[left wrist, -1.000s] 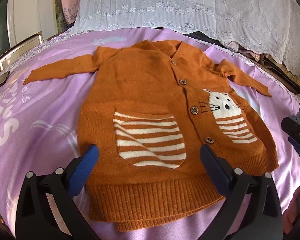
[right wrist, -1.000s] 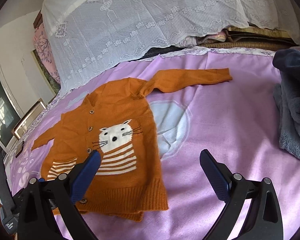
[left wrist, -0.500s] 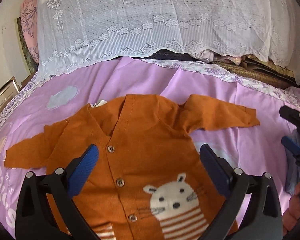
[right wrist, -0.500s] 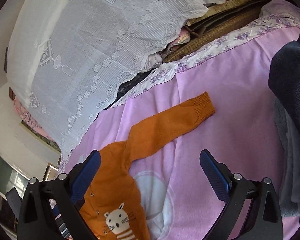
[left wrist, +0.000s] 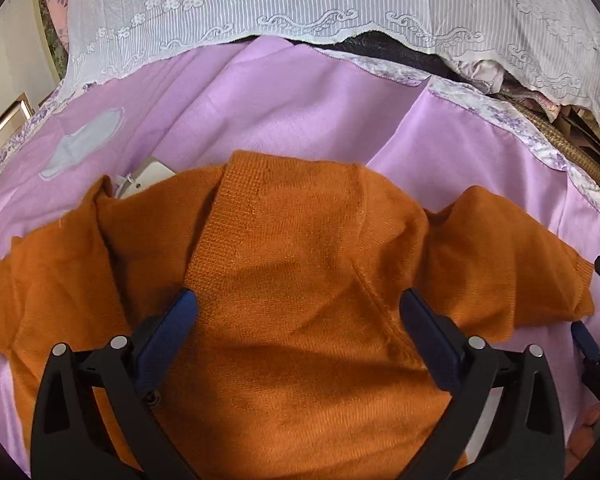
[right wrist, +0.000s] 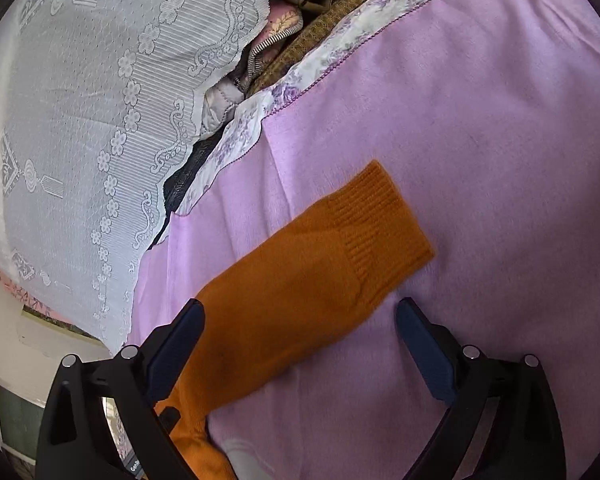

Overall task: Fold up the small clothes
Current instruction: 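Grasp the cuff of one cardigan sleeve with the right gripper, then fold the held sleeve across the cardigan front with the right gripper, release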

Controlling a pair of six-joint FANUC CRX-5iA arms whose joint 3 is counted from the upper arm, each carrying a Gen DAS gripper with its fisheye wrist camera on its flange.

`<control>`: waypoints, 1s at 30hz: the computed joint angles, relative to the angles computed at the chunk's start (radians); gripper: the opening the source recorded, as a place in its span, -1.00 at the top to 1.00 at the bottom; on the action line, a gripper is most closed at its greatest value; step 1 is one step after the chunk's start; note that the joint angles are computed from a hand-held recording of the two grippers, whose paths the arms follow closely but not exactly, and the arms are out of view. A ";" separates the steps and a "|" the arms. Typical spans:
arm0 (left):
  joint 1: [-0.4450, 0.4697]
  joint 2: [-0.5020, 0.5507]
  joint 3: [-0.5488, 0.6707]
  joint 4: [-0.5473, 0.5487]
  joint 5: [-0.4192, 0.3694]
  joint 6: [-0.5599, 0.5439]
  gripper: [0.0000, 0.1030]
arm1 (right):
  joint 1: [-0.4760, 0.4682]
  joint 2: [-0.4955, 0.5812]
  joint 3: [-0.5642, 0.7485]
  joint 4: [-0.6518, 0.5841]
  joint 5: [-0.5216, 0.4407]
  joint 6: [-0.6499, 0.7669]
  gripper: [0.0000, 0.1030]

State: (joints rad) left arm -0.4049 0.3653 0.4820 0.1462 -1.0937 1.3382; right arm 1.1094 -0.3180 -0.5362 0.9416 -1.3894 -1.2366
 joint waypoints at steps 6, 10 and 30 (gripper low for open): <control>-0.017 -0.015 -0.056 -0.030 0.074 -0.026 -0.92 | -0.019 0.010 -0.015 0.015 -0.030 0.078 0.81; -0.014 -0.045 -0.098 0.003 0.106 -0.072 -0.92 | 0.074 0.021 0.001 0.047 -0.228 -0.004 0.89; -0.040 -0.136 -0.223 0.115 0.200 -0.263 -0.92 | 0.105 -0.021 -0.029 -0.062 -0.190 -0.078 0.63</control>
